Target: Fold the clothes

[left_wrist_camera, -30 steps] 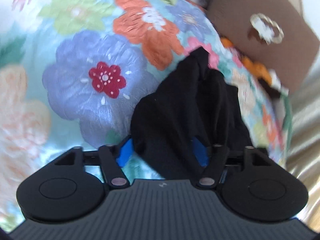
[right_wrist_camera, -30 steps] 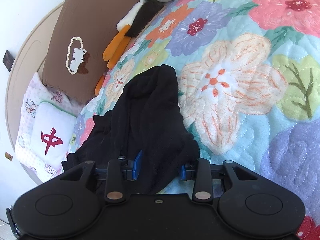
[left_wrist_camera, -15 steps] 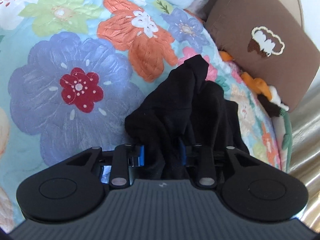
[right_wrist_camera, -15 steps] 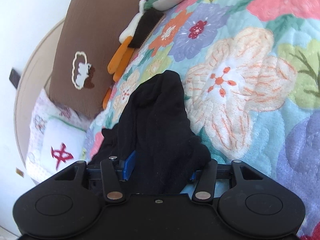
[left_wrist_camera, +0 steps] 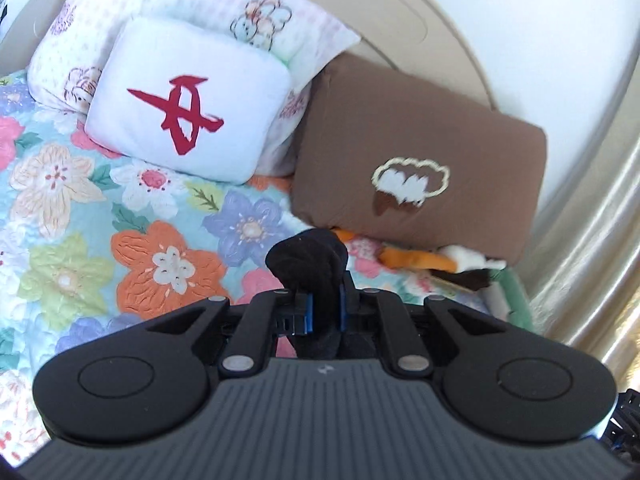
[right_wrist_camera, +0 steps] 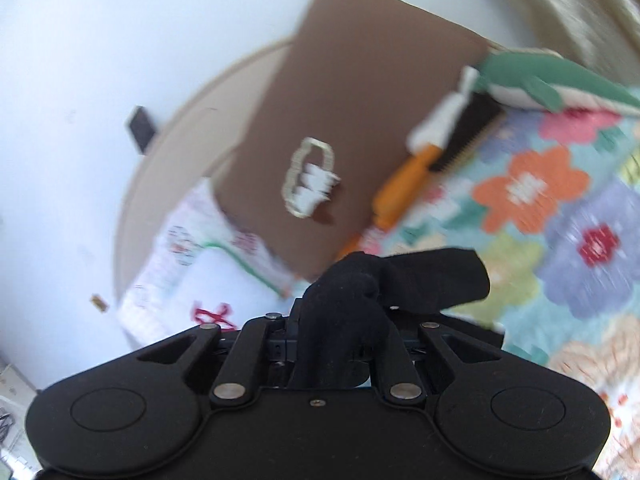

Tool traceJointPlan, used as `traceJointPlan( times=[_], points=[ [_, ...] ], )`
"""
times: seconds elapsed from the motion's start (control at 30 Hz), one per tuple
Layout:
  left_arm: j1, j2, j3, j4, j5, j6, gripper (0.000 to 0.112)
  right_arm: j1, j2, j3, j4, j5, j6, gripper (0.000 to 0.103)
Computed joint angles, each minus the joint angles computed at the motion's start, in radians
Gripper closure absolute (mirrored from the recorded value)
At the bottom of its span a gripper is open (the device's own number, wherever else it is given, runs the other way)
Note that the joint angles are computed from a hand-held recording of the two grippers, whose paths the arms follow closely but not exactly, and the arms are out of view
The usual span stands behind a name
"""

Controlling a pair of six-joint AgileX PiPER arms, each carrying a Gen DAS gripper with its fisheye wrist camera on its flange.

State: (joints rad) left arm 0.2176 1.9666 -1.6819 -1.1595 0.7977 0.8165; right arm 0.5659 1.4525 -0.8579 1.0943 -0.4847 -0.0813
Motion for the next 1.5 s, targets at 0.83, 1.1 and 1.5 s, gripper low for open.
traceJointPlan(
  times=[0.83,1.1,1.5],
  points=[
    [0.17,0.029,-0.147,-0.153,0.242,-0.171,0.101,-0.022,-0.036,-0.086,-0.147,-0.026,0.024,0.089],
    [0.177,-0.069,0.238,-0.014,-0.057,0.002,0.101,-0.05,0.008,0.054,-0.316,0.163,0.278,0.088],
    [0.183,-0.007,0.332,0.283,-0.191,-0.191,0.107,0.079,0.178,0.124,-0.131,0.101,0.066,0.088]
  ],
)
